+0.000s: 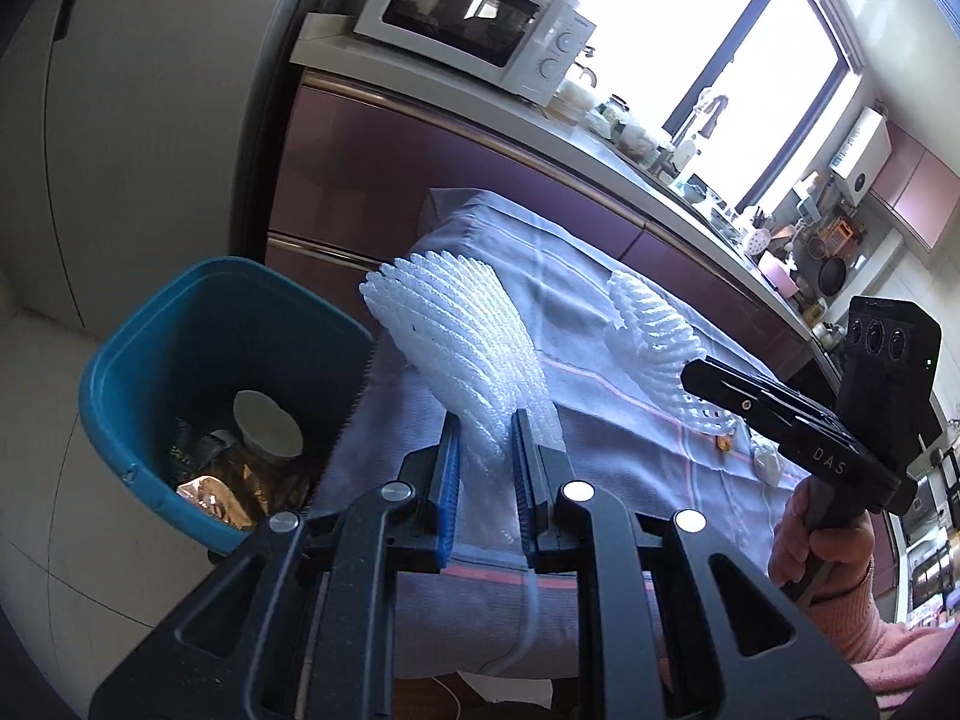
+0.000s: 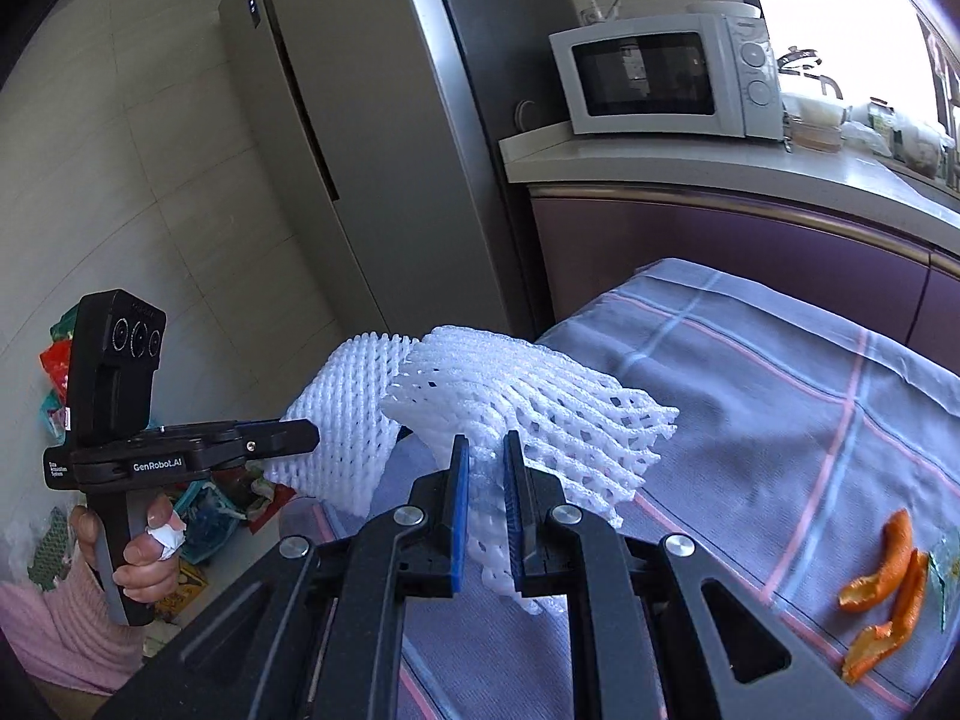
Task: Collect trash
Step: 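Carry both white foam nets over to the teal bin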
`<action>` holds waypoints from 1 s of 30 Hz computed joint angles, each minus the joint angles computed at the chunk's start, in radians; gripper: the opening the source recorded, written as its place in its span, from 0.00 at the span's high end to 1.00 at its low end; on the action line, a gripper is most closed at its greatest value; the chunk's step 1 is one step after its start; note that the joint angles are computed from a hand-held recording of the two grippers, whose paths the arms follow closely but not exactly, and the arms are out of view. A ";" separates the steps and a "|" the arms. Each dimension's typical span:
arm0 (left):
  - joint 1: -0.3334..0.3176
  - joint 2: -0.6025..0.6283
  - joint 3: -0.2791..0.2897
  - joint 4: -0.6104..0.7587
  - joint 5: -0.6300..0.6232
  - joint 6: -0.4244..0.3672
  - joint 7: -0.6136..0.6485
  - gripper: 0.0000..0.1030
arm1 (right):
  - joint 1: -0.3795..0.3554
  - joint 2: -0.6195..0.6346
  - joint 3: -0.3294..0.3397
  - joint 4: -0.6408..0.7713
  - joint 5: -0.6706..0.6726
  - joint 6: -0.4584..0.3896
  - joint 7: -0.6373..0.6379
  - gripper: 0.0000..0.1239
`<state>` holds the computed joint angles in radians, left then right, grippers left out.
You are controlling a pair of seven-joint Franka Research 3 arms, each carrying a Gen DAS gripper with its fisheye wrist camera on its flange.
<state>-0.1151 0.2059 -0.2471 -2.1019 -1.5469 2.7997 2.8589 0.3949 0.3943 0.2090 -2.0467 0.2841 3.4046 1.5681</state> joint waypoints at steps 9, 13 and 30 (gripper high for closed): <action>0.032 0.009 0.027 -0.007 0.010 0.059 -0.037 0.84 | 0.027 0.119 0.005 0.200 -0.027 -0.126 -0.064 0.92; 0.052 0.032 0.029 0.001 0.035 0.079 -0.066 0.84 | 0.051 0.174 -0.007 0.300 -0.021 -0.188 -0.088 0.92; 0.145 0.177 -0.042 0.081 0.286 0.176 -0.300 0.83 | 0.092 0.451 0.007 0.755 0.030 -0.464 -0.164 0.92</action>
